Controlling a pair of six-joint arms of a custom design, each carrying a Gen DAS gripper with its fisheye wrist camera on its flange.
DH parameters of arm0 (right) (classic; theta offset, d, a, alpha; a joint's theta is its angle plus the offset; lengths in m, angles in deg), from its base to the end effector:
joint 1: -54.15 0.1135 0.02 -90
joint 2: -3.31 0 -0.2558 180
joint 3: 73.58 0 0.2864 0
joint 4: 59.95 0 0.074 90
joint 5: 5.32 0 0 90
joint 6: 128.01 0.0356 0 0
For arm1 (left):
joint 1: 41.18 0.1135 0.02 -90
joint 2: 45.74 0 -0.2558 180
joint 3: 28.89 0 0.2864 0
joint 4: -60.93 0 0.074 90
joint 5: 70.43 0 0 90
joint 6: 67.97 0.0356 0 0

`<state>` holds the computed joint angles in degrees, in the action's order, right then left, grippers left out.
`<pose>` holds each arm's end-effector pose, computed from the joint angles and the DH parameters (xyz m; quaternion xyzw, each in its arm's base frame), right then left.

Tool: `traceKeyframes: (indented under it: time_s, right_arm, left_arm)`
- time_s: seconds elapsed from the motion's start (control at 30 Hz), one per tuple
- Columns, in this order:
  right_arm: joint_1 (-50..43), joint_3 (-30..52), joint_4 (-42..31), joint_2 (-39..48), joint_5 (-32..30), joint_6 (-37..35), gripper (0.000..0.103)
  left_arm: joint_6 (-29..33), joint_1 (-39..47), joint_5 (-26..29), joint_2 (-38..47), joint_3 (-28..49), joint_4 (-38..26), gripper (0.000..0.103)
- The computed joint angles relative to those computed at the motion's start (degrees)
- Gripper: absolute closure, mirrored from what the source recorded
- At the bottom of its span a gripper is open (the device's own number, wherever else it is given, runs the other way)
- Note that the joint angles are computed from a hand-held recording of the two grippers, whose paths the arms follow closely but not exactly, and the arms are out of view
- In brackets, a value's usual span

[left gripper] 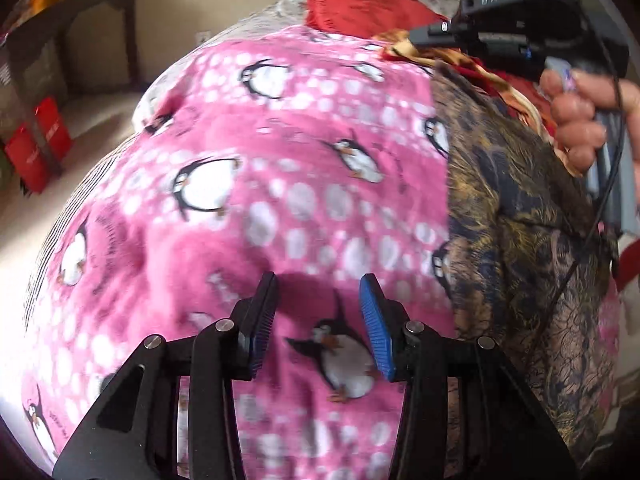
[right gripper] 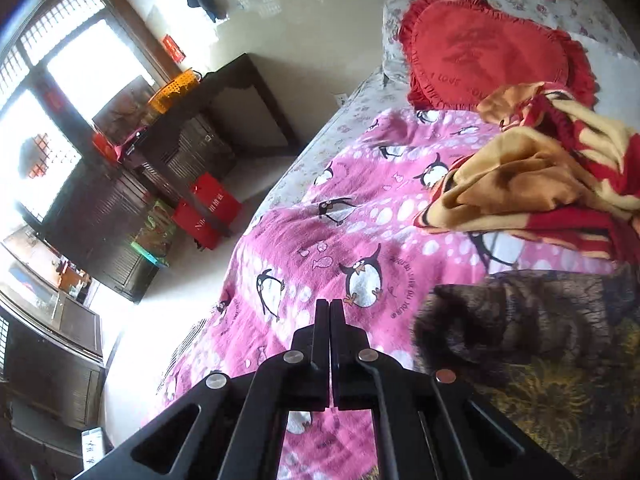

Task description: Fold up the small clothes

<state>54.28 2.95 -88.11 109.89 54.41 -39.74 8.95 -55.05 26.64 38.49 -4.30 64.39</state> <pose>0.3960 0.0188 0.1262 -0.0866 0.9271 0.2474 0.2679 0.1930 -0.0522 0.0300 0.0245 0.9548 -0.1250 0.2686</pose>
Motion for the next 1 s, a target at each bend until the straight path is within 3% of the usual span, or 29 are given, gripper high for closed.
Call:
traceKeyframes:
  time_s: [0.07,0.17,0.23,0.27,0.3,0.4,0.53,0.6,0.67,0.73,0.83,0.9,1.0]
  right_arm:
    - [2.3,-1.6,2.7,0.2,4.8,1.1,0.103]
    - [0.0,-6.1,-1.6,-4.6,-1.0,-1.9,0.097]
    - [-2.6,-13.6,-1.2,-11.4,-1.4,-4.7,0.078]
    - [-5.3,-18.1,-1.4,-14.7,-2.4,-6.1,0.052]
    - [-7.6,-21.3,-1.7,-16.6,-3.1,-7.1,0.04]
    - [-12.8,-27.4,-0.7,-15.2,-4.5,-9.5,0.04]
    - [-13.9,-27.4,8.8,-4.6,-6.5,-2.4,0.041]
    - [-11.7,-28.6,16.5,-6.1,-5.2,3.9,0.048]
    - [-8.1,-27.9,19.0,-8.4,-6.6,7.5,0.048]
    - [-2.5,-26.6,20.2,-10.0,-3.5,9.7,0.048]
    - [3.6,-25.0,23.0,-7.9,-0.1,12.6,0.047]
    - [6.3,-23.9,24.6,-3.7,3.2,15.3,0.04]
    - [2.7,-25.7,26.0,-1.7,-3.0,18.9,0.04]
  left_arm:
    - [0.2,0.2,0.3,-4.4,-1.0,-3.3,0.06]
    - [1.6,-0.4,-1.4,-9.4,-3.3,-4.7,0.06]
    - [3.2,0.8,-1.2,-10.3,-4.5,-4.2,0.06]
    - [3.2,0.8,-1.4,-9.5,-4.6,-3.7,0.06]
    - [2.9,0.5,-1.6,-7.6,-4.3,-2.4,0.06]
    - [1.6,0.2,-1.6,-2.9,-2.9,0.0,0.06]
    - [1.7,1.6,-0.9,-5.3,-3.0,-1.8,0.06]
    - [2.9,3.5,-1.1,-7.7,-3.4,-3.3,0.06]
    - [4.6,7.1,-1.5,-9.9,-3.7,-4.6,0.06]
    - [5.8,11.7,-0.3,-10.5,-3.4,-5.1,0.06]
    - [6.4,18.1,2.8,-10.5,-2.5,-5.5,0.06]
    - [6.2,19.9,3.4,-10.0,-1.8,-5.8,0.06]
    - [5.8,19.2,4.5,-11.1,-1.1,-7.5,0.06]
